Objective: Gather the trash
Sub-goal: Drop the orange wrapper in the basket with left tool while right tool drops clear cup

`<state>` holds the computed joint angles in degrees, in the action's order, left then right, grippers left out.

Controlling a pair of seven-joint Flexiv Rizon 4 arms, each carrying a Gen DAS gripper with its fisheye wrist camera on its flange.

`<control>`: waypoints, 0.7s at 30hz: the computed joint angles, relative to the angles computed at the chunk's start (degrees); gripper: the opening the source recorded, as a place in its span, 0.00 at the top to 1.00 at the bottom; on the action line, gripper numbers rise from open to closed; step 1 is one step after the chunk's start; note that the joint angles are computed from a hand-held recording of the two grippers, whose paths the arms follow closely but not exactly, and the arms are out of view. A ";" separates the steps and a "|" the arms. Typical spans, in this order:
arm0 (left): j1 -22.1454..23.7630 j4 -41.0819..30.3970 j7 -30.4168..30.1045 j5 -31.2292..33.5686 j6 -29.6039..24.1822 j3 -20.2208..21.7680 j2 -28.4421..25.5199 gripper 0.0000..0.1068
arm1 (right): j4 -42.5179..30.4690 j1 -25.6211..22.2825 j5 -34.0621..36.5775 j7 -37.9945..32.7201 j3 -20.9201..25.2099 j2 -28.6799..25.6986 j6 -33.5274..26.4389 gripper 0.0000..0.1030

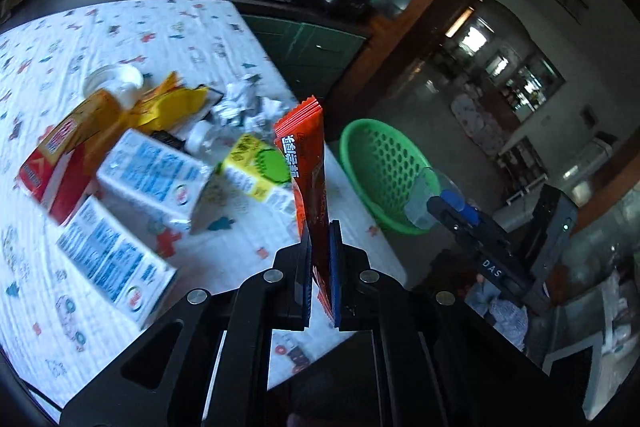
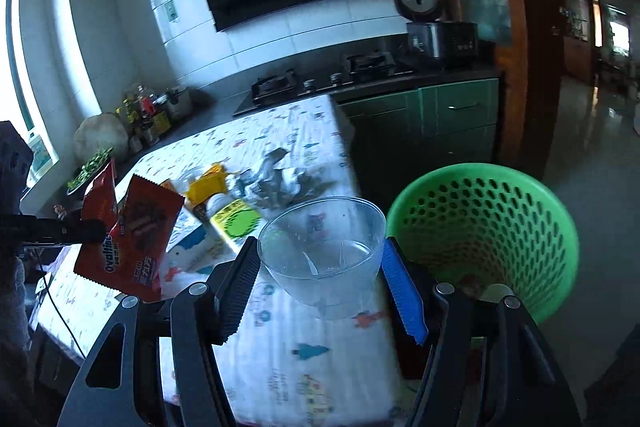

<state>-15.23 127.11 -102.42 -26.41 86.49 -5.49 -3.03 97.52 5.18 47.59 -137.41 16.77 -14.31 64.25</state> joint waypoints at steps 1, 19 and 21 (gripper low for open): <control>0.38 -2.08 0.30 0.76 -0.65 -0.59 -1.45 0.94 | -0.04 -0.23 -0.27 0.33 -0.49 -0.02 0.39 0.41; -4.67 -53.26 -2.40 17.48 -28.63 3.52 -35.90 0.94 | -5.65 -7.95 -3.76 4.27 -1.80 -7.60 1.75 0.41; -5.17 -58.11 -3.37 18.56 -31.99 3.79 -39.17 0.94 | -6.82 -8.55 -4.52 5.11 -1.43 -8.92 1.33 0.41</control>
